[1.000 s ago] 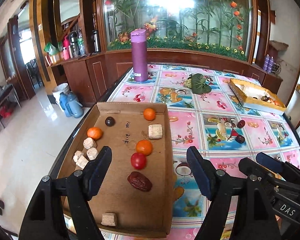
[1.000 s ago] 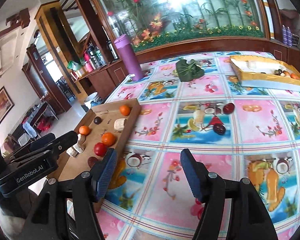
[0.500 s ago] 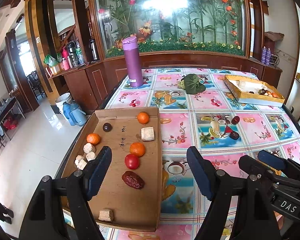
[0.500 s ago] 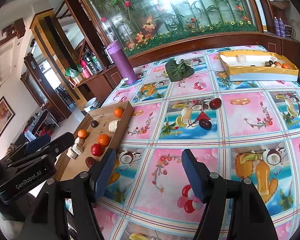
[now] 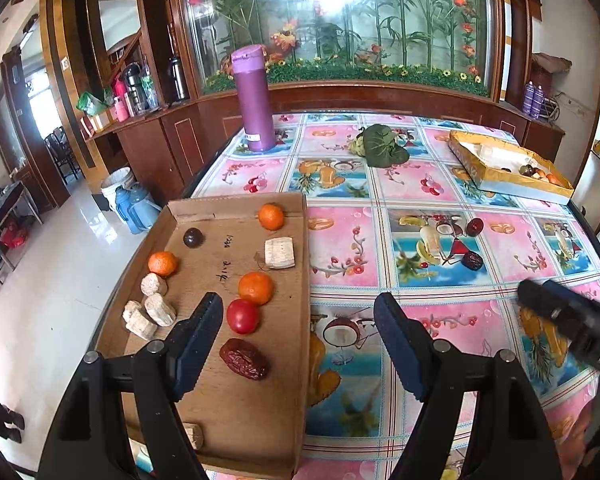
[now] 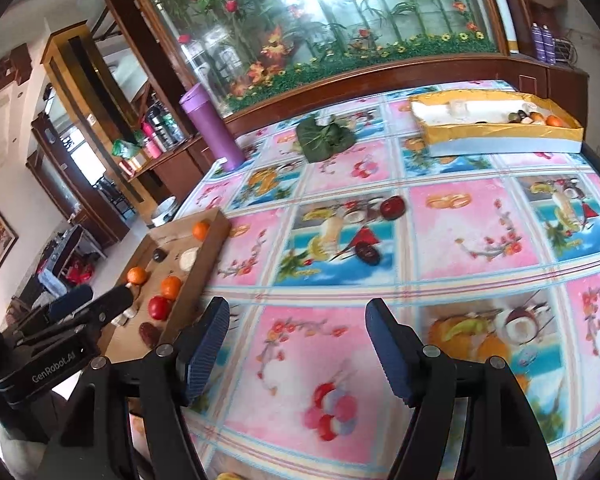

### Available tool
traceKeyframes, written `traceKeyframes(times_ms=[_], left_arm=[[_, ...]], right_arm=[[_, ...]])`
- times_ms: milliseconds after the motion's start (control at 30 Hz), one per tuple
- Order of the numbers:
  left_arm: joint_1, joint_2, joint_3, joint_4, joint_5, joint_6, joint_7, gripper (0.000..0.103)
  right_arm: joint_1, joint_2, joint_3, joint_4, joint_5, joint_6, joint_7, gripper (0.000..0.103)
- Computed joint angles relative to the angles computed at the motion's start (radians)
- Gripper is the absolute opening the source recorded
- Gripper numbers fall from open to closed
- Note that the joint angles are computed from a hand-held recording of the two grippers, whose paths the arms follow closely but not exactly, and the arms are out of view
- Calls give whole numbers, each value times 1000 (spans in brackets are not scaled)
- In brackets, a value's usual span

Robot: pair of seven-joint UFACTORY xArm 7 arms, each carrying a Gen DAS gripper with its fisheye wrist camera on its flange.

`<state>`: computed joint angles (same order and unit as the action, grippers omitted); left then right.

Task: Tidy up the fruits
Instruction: 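Move both open tools back to the remaining red dates, then grasp a red date with the right gripper while the left gripper grasps another red date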

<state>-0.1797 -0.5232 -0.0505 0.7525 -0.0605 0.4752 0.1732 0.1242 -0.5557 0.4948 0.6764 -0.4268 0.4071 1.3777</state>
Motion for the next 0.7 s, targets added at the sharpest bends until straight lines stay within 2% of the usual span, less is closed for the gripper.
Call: traceKeyframes(times_ms=[167, 267, 433, 567, 633, 700], left_arm=[[-27, 59, 15, 23, -43, 17, 8, 77], [-62, 88, 24, 29, -93, 25, 30, 77], [-108, 106, 26, 21, -161, 41, 89, 77], [-113, 124, 15, 26, -175, 56, 104, 77], [-120, 134, 13, 32, -187, 59, 116, 77], [-128, 146, 15, 43, -204, 62, 133, 77]], right_arm=[[40, -30, -140, -20, 74, 94, -134, 75], [32, 4, -208, -10, 110, 93, -226, 75], [-28, 180, -226, 81, 74, 60, -325, 73], [-41, 317, -229, 166, 12, 45, -318, 69], [-29, 380, -237, 214, -26, 58, -306, 64], [-10, 425, -247, 255, -70, 90, -289, 48]])
